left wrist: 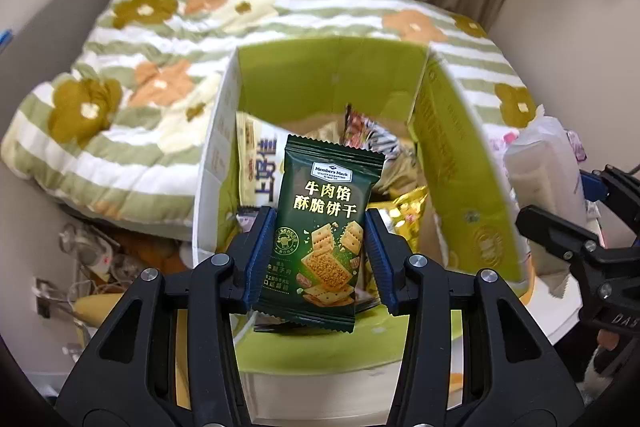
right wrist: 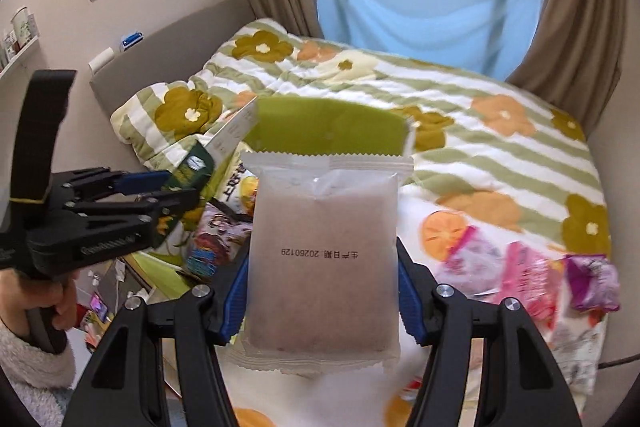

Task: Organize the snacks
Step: 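Drop the green packet into the box while the right tool drops the pink pastry bag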

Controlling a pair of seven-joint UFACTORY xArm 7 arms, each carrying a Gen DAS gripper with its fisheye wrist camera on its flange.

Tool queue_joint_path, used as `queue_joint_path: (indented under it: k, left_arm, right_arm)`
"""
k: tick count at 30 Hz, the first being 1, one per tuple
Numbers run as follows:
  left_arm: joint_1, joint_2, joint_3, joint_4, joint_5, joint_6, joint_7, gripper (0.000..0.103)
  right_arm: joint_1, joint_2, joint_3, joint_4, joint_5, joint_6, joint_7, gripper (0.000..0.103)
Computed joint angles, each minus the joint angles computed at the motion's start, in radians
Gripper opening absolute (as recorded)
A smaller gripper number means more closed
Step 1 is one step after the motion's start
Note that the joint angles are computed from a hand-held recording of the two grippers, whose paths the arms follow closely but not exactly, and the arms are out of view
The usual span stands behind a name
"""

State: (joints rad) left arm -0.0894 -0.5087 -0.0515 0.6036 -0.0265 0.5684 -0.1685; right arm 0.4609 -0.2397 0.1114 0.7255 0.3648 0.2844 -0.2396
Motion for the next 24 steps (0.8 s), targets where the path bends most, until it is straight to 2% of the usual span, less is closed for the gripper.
queue_joint_path:
  k: [2,3,4,6,8,13,21,23,24]
  left_arm:
    - [-0.022,0.022,0.044,-0.004,-0.035,-0.01,0.056,0.044]
    - [-0.036,0.036,0.068,-0.004,-0.06,-0.009,0.096,0.055]
    - [-0.035,0.044,0.074,-0.006,-0.07,-0.013,0.115,0.076]
    - [-0.027,0.045,0.076,-0.02,-0.086,-0.03,0.135,0.1]
    - [-0.039,0.033,0.097,-0.034,-0.125,-0.038,0.175,0.101]
    - [-0.016,0.008,0.084,-0.047,-0.133,-0.027,0.194,0.101]
    - [0.027,-0.053,0.042,-0.08,-0.096,-0.023,0.116,0.101]
    - [0.031,-0.066,0.04,-0.088,-0.087,-0.028,0.099,0.101]
    - [0.031,-0.068,0.039,-0.089,-0.082,-0.027,0.094,0.101]
  right_arm:
    - [-0.022,0.031,0.034,0.019,-0.045,0.005,0.071,0.058]
    - [-0.032,0.045,0.049,0.026,-0.071,0.008,0.111,0.058]
    - [-0.044,0.058,0.067,0.032,-0.104,0.009,0.16,0.058]
    - [-0.057,0.077,0.088,0.045,-0.162,0.017,0.239,0.058]
    - [-0.065,0.088,0.096,0.051,-0.21,0.024,0.3,0.058]
    - [-0.067,0.101,0.095,0.062,-0.266,0.054,0.393,0.058]
    - [-0.035,0.131,0.074,0.072,-0.176,0.043,0.341,0.059]
    - [-0.019,0.122,0.063,0.057,-0.108,0.0,0.283,0.067]
    - [-0.017,0.119,0.062,0.053,-0.099,-0.018,0.27,0.084]
